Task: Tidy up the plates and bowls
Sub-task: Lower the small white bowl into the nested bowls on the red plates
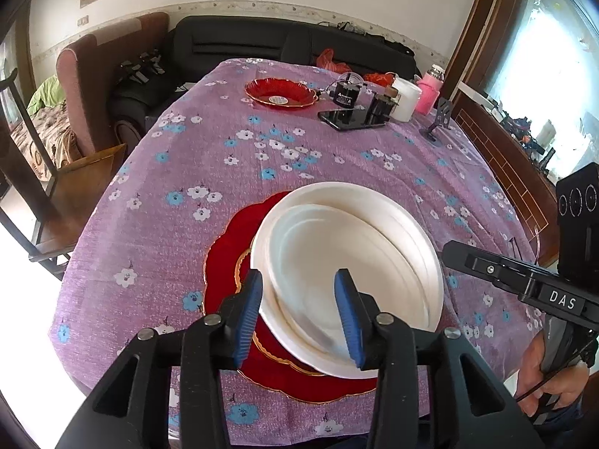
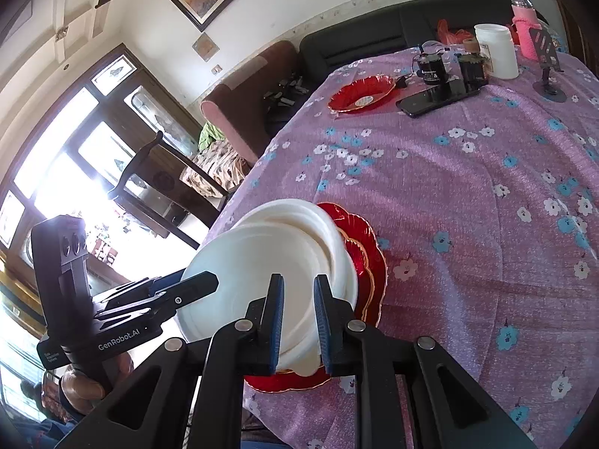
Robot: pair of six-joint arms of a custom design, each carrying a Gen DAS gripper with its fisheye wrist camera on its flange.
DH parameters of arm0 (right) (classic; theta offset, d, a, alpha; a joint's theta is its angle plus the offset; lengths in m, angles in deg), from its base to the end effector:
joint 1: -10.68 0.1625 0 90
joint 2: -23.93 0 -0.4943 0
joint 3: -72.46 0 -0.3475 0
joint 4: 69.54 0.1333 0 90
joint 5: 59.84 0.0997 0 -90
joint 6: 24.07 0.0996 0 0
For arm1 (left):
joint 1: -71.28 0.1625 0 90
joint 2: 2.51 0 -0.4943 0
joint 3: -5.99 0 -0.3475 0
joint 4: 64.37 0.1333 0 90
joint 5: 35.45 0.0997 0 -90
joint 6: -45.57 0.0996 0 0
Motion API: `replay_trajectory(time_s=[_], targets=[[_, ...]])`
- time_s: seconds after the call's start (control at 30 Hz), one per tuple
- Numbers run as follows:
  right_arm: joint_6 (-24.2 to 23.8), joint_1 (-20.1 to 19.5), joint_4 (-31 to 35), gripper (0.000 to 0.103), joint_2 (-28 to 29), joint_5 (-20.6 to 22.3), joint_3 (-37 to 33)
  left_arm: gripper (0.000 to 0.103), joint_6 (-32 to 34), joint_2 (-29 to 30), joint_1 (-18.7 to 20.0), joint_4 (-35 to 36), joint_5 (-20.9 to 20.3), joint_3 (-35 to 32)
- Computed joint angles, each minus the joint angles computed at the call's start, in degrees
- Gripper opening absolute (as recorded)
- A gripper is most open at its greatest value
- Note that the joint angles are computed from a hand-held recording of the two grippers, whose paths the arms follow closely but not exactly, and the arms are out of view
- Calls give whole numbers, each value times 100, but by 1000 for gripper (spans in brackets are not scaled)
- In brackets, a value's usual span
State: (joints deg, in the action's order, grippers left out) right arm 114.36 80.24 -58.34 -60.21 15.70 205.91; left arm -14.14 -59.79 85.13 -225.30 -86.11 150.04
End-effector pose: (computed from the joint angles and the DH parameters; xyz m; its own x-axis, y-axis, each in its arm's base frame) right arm 0.0652 -0.2780 0.2577 -0.9127 -0.3744 0.1640 -0.4031 0.7582 -0.5125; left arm -0.3041 -0.2773 0.1301 -0.8152 0.2008 -0.5433 0.4563 0.8003 -0.3889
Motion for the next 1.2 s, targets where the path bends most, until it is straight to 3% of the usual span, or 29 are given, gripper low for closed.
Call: replay_trajectory(time_s=[0.23, 0.37, 0.47, 0.73, 0.97, 1.0, 1.2], targets=[[-100, -361, 133, 23, -323, -286, -10, 39, -5, -449, -57, -525, 123, 310], [-98, -577, 115, 26, -212, -213, -73, 39, -500, -891, 201, -293, 159, 508], [-50, -673, 41, 26, 47, -54, -126, 39, -585, -970, 518, -604, -64, 727], [3, -778, -114, 26, 532, 159, -205, 36, -19, -321, 1075, -1759, -648, 982], [92, -634, -227, 26, 755, 400, -282, 19, 332, 40, 1249, -1975, -676, 939], [105, -617, -216, 19, 834, 424, -310, 17, 425, 108, 1294, -2054, -712, 928], [165, -560, -248, 13, 1112, 407, -369, 10, 704, 459, 1380, -2158, -686, 793]])
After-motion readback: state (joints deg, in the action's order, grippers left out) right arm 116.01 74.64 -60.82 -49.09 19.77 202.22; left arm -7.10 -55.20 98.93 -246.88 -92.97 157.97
